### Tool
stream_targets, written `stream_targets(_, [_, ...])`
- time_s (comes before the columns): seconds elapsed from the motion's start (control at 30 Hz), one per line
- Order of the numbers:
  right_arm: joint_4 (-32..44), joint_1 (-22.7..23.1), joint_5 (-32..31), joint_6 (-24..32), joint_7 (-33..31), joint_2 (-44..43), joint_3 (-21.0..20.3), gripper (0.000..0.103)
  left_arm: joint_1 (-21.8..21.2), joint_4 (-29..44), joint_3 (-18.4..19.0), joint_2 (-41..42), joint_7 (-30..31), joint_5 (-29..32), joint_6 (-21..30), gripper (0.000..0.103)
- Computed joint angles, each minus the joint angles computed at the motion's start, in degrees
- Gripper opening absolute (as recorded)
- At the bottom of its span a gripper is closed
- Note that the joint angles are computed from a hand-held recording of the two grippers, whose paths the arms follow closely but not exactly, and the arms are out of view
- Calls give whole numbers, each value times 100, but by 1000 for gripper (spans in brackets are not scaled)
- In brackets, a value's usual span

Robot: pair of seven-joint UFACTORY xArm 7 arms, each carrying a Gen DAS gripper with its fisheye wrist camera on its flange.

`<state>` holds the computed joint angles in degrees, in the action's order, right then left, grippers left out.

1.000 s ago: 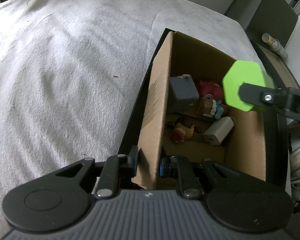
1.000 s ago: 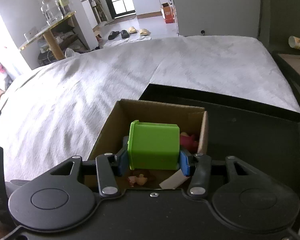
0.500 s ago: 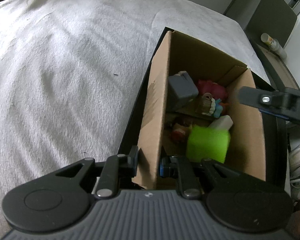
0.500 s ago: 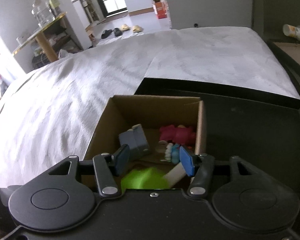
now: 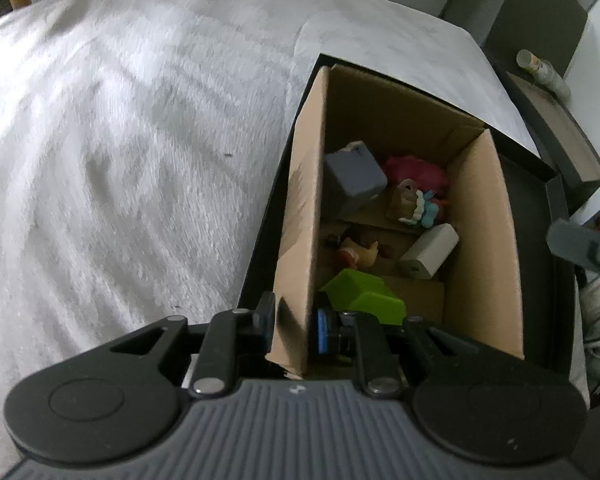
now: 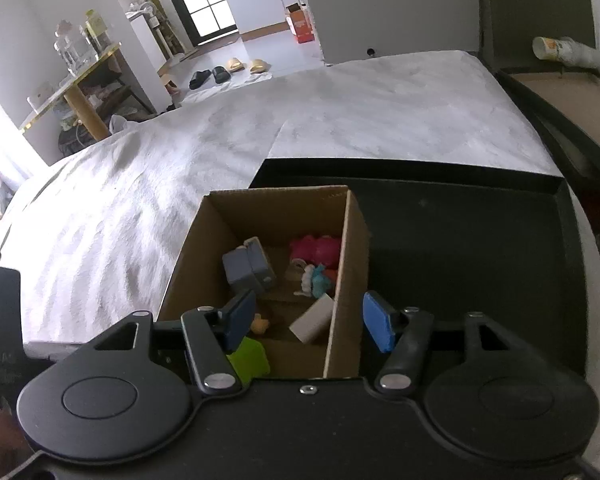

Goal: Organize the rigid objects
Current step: 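Release the box wall with the left gripper while the right gripper withdraws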

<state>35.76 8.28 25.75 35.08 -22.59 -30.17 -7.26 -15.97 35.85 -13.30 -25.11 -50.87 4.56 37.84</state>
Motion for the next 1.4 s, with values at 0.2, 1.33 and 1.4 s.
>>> stream_targets(0.2, [51,-111,98,396,-25,-277,-198,65,14,481,-22,-74,190,140,535,19])
stream_targets(1.33, [294,-847,-275,1316,295,-1463,-565,103,-254,2345,-595,-569,401,392,2355,88])
stream_targets(1.4, [308,-931,-373,1389,366,-1551,-578,103,-266,2460,-644,-613,440,401,2470,90])
